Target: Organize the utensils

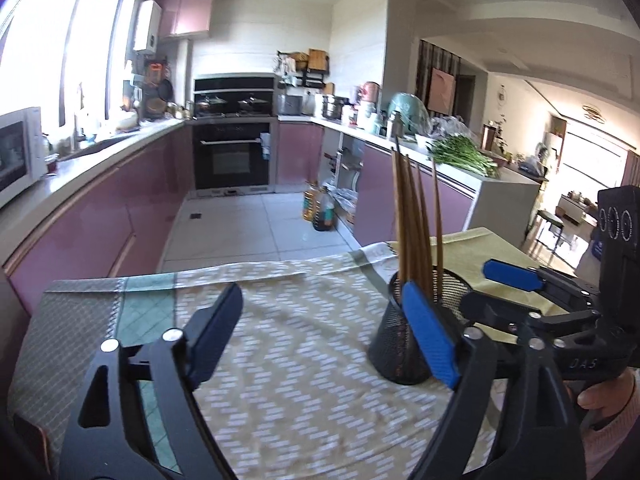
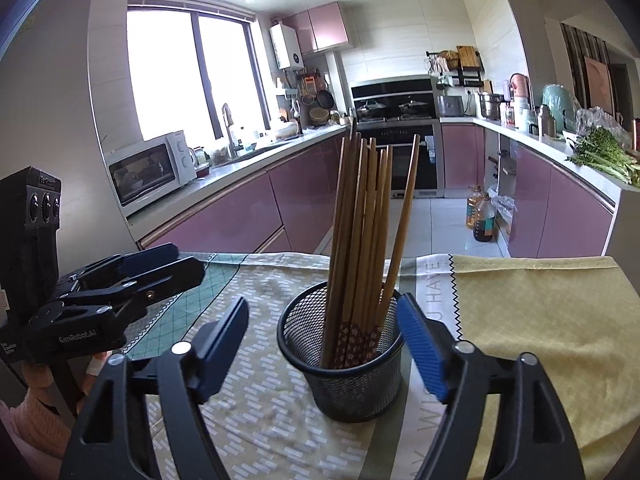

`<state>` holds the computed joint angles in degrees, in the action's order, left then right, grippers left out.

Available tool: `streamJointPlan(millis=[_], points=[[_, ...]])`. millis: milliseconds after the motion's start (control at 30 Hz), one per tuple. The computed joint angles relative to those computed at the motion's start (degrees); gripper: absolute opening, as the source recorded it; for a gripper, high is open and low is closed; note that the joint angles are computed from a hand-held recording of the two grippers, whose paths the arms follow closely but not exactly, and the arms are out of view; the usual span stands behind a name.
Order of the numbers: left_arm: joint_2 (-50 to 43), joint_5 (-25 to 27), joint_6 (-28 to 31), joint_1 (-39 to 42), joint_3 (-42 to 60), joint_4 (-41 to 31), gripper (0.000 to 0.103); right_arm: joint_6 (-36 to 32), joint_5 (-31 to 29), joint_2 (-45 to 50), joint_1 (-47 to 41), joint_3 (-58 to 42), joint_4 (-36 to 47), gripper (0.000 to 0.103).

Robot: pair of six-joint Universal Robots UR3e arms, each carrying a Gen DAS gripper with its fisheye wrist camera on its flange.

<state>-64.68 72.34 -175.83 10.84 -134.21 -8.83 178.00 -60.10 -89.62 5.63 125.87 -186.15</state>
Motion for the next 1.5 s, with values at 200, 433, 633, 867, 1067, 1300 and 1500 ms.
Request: streamJointPlan(millis=[200, 433, 633, 867, 1067, 1300, 1500], points=[[11.00, 2.03, 0.27, 3.36, -7.90, 0.20, 0.097, 0.88, -5.78, 0.09, 3.67, 3.77, -7.84, 0.095], [23.00, 4.08, -0.23, 7.04, -13.25, -3.93, 0.097, 3.14, -11.59, 1.30, 7.40, 7.40, -17.59, 0.096], [29.10, 6.85, -0.26, 7.70, -15.42, -6.61, 0.097, 3.82, -19.85, 2.94, 12.98, 8.97, -24.39, 0.096], [35.26, 9.89, -0.81, 6.78, -16.70, -8.64, 0.097, 3.92, -22.96, 3.19, 16.02, 9.01, -25.47, 0.096], [35.23, 15.18, -2.24, 2.11, -17.68, -6.25, 0.097, 4.54, -24.36, 3.26, 17.34, 9.05, -25.99, 0.096], [40.39, 13.96, -2.36, 3.24, -17.80, -10.42, 0.097, 4.39, -25.87, 3.40, 18.51, 9.70, -27.41, 0.096], [33.06, 22.07, -4.01, -4.79, -17.87, -2.43, 0.097, 4.85, -26.29, 3.26, 18.63, 10.39, -28.48, 0.096]])
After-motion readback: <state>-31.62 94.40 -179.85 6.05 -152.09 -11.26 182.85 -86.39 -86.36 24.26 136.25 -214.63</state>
